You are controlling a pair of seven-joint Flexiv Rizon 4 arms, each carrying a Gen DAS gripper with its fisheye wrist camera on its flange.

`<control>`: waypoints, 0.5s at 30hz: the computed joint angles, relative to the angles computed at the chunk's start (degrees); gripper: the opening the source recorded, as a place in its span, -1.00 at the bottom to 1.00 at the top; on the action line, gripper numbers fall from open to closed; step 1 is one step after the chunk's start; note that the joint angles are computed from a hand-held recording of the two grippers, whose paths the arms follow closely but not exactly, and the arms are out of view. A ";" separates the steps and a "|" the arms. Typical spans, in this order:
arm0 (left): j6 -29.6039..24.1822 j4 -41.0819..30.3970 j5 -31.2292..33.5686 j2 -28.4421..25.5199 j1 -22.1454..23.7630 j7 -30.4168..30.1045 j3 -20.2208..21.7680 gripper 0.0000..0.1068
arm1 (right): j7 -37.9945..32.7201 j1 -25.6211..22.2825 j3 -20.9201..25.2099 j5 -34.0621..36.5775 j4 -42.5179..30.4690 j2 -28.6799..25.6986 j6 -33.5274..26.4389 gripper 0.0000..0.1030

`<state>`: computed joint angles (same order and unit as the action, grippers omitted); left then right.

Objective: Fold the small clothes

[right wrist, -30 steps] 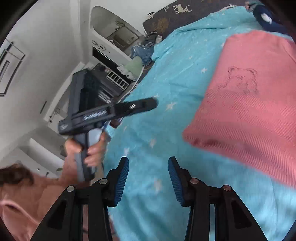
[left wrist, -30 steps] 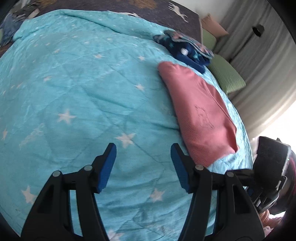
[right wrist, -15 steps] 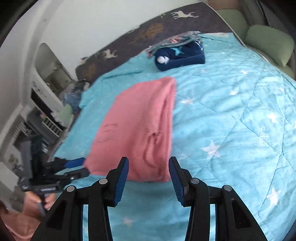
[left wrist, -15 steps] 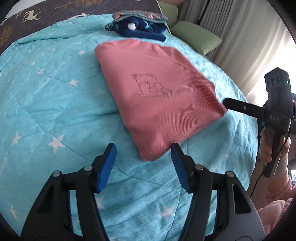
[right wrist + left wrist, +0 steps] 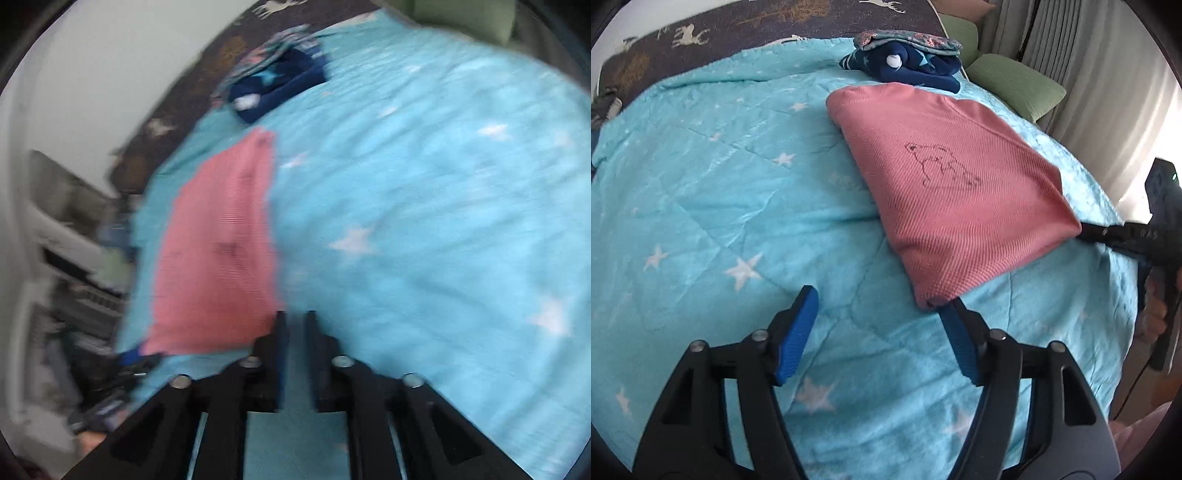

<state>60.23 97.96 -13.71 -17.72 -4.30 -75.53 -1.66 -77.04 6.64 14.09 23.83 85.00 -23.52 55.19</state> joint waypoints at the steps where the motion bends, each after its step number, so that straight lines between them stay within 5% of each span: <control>1: 0.37 0.49 -0.27 0.31 0.05 0.18 -0.11 0.11 | -1.05 0.02 -0.25 0.02 0.68 0.65 0.56 -0.86; 5: 0.84 2.54 -9.44 1.14 2.04 6.85 -3.89 -0.56 | -6.24 -0.76 1.04 1.09 0.63 1.61 3.16 -0.82; 8: 2.43 1.28 -7.44 -0.02 0.13 7.43 -3.03 -0.60 | -11.09 -0.41 2.26 1.56 -3.37 -0.68 2.85 -0.64; 10: 1.19 -0.85 -4.14 -1.40 -1.21 5.07 -1.65 -0.54 | -10.87 1.24 1.48 -0.57 -5.07 -1.77 1.35 -0.05; 12: 0.51 -2.03 -3.94 -2.48 -1.27 3.73 -1.62 -0.51 | -7.31 3.94 -0.87 -5.03 -5.70 -3.04 0.84 0.09; 14: 0.30 -1.93 -6.52 -2.80 -0.16 4.35 -2.84 -0.67 | -6.94 4.06 -0.35 -5.80 -7.44 -4.61 -0.31 0.00; 15: -0.27 -1.38 -8.35 -2.38 0.56 5.46 -3.64 -0.78 | -6.42 4.32 -0.44 -6.38 -7.59 -4.96 -0.41 -0.72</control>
<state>59.95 96.58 -22.06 -20.09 -3.74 -70.07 -5.30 -83.45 10.96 13.65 17.46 77.41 -28.48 54.78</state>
